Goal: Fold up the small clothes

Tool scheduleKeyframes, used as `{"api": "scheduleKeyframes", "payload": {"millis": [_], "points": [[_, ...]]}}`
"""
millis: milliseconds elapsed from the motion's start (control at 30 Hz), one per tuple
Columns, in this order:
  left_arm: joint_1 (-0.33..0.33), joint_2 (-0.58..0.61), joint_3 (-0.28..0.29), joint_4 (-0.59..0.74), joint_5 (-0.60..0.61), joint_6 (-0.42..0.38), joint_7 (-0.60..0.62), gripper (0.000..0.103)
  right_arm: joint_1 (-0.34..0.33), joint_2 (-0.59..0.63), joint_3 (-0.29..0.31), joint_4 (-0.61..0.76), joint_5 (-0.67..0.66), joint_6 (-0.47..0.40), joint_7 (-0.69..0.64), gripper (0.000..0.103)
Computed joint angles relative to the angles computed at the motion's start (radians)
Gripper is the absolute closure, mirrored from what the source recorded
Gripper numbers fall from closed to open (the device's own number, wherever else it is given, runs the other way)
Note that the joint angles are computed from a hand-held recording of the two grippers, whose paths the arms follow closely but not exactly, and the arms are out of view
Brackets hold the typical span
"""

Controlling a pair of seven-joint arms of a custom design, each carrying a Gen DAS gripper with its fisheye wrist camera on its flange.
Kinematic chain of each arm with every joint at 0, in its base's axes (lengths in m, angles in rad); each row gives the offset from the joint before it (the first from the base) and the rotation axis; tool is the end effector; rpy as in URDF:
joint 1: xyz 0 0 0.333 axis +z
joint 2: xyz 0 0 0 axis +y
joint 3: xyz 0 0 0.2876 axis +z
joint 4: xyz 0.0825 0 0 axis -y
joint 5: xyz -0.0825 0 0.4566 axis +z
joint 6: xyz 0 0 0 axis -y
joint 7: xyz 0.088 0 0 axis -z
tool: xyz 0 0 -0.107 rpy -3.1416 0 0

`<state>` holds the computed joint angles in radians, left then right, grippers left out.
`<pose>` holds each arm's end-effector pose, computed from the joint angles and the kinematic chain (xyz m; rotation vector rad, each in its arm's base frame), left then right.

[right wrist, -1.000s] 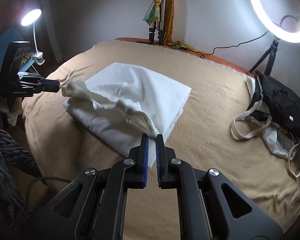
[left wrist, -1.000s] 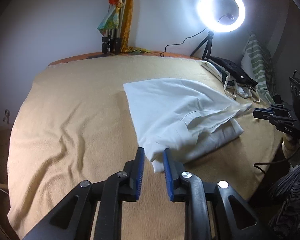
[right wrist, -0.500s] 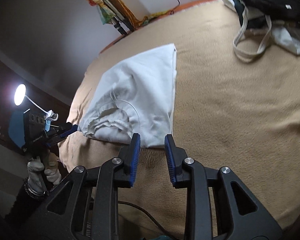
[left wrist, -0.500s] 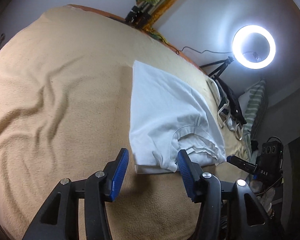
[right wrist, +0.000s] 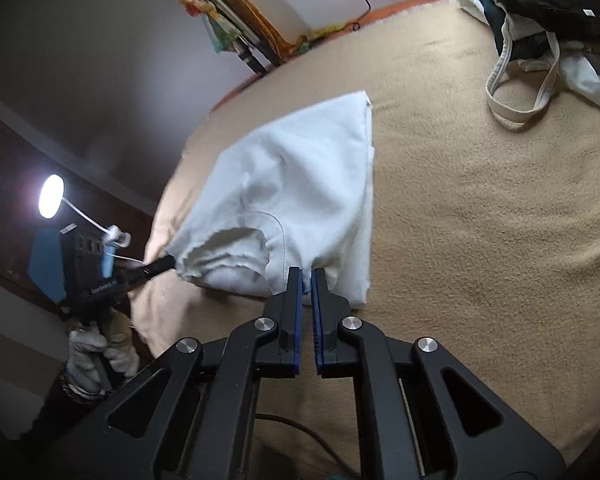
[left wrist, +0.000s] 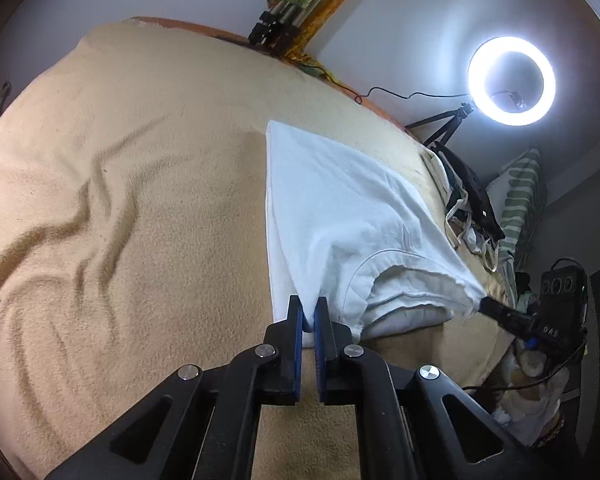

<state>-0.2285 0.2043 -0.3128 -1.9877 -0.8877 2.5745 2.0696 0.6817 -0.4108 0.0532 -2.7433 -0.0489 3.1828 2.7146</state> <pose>0.5885 -0.3338 0.3335 1.5699 -2.2262 1.0085 0.3589 0.3286 0.3693 -1.3113 1.8825 0.1099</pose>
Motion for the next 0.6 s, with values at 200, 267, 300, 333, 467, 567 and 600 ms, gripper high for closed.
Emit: {"api": "scheduleKeyframes", "payload": {"millis": [200,267,300,333,467,567,600], "points": [[-0.015,0.013,0.009,-0.017,0.118,0.004,-0.061,0.1,0.084,0.045,-0.075,0.027,0.102,-0.124,-0.086,0.097],[-0.012,0.001,0.005,-0.023,0.116,0.007,-0.049,0.09,0.054,0.039,-0.041,0.035,0.102,-0.149,-0.106,0.097],[-0.012,-0.008,0.006,-0.029,0.119,0.014,-0.049,0.079,0.009,0.029,0.005,0.039,0.08,-0.173,-0.09,0.097],[-0.011,-0.017,0.005,-0.036,0.113,0.021,-0.042,0.076,-0.03,0.019,0.044,0.041,0.058,-0.191,-0.072,0.097],[-0.011,-0.056,0.005,-0.062,0.076,0.067,0.004,0.074,-0.055,-0.008,0.07,0.047,0.046,-0.252,-0.065,0.097],[-0.029,-0.067,0.008,-0.067,0.099,0.132,0.009,0.074,-0.091,-0.017,0.115,0.081,0.006,-0.355,-0.039,0.097],[-0.033,-0.063,0.007,-0.06,0.103,0.138,0.011,0.074,-0.123,-0.027,0.15,0.088,-0.036,-0.382,-0.006,0.097]]}}
